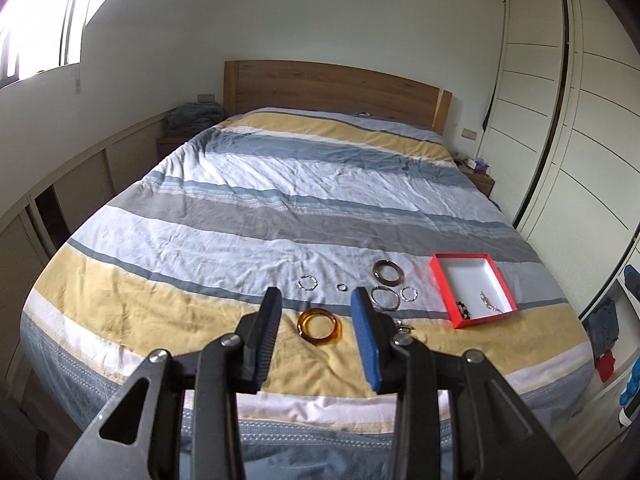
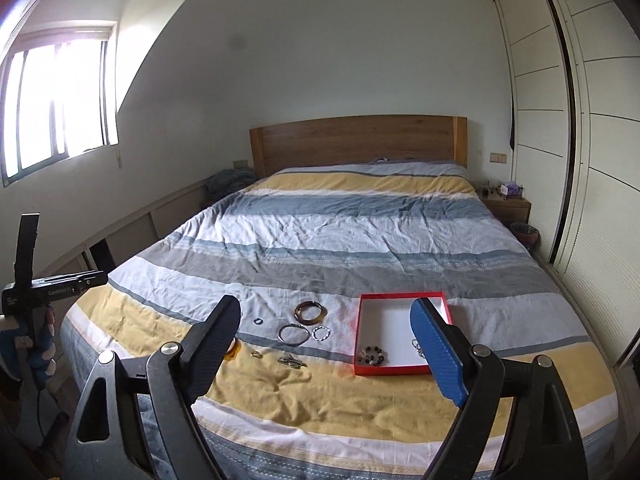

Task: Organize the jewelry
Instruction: 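Withdraw both tools from the box back toward the remaining jewelry, then grasp the amber bangle with the left tool while the right tool grasps the watch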

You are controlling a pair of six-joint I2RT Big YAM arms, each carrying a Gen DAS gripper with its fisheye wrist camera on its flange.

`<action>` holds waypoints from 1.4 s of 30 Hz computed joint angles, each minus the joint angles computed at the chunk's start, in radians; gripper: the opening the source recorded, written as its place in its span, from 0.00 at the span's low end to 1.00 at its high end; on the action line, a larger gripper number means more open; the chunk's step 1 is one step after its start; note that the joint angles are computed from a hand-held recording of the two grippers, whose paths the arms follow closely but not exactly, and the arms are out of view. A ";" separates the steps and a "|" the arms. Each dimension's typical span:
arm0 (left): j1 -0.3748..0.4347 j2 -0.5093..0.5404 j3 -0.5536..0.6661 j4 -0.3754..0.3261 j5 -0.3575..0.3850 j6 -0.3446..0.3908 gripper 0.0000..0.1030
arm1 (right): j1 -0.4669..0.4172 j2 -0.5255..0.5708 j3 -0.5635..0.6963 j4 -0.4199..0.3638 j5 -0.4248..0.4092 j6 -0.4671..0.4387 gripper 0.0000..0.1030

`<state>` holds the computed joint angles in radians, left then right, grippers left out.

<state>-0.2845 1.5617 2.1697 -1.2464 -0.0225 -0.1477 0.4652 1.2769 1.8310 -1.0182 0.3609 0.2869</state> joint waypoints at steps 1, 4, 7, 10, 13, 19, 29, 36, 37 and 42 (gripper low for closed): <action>0.006 -0.016 -0.018 0.004 -0.004 0.003 0.33 | 0.010 -0.002 0.002 0.003 0.000 0.000 0.84; 0.022 -0.033 -0.039 0.004 -0.008 0.001 0.33 | 0.037 -0.003 0.006 0.014 0.007 -0.004 0.84; 0.039 -0.033 -0.049 -0.003 0.001 -0.011 0.33 | 0.047 -0.001 0.000 0.030 -0.008 -0.001 0.83; 0.052 -0.028 -0.075 0.010 -0.002 -0.028 0.33 | 0.045 0.007 -0.020 0.058 -0.025 0.005 0.81; 0.057 -0.016 -0.113 0.032 -0.020 -0.040 0.33 | 0.032 0.028 -0.042 0.081 -0.061 0.016 0.78; 0.056 0.050 -0.175 0.071 -0.057 -0.069 0.33 | 0.002 0.110 -0.086 0.106 -0.134 0.031 0.67; 0.049 0.288 -0.084 0.050 -0.025 -0.120 0.33 | -0.063 0.340 -0.053 0.102 -0.289 -0.009 0.63; 0.042 0.446 0.043 0.018 -0.015 -0.141 0.33 | -0.096 0.517 0.039 0.095 -0.387 -0.049 0.60; 0.044 0.463 0.061 0.014 -0.013 -0.141 0.33 | -0.099 0.539 0.053 0.094 -0.403 -0.053 0.60; 0.045 0.528 0.119 0.002 0.016 -0.142 0.33 | -0.107 0.633 0.117 0.083 -0.442 -0.074 0.57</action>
<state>-0.2400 2.0899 2.2882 -1.2442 -0.0070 -0.2894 0.3581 1.9102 1.9476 -0.9348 -0.0816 0.2131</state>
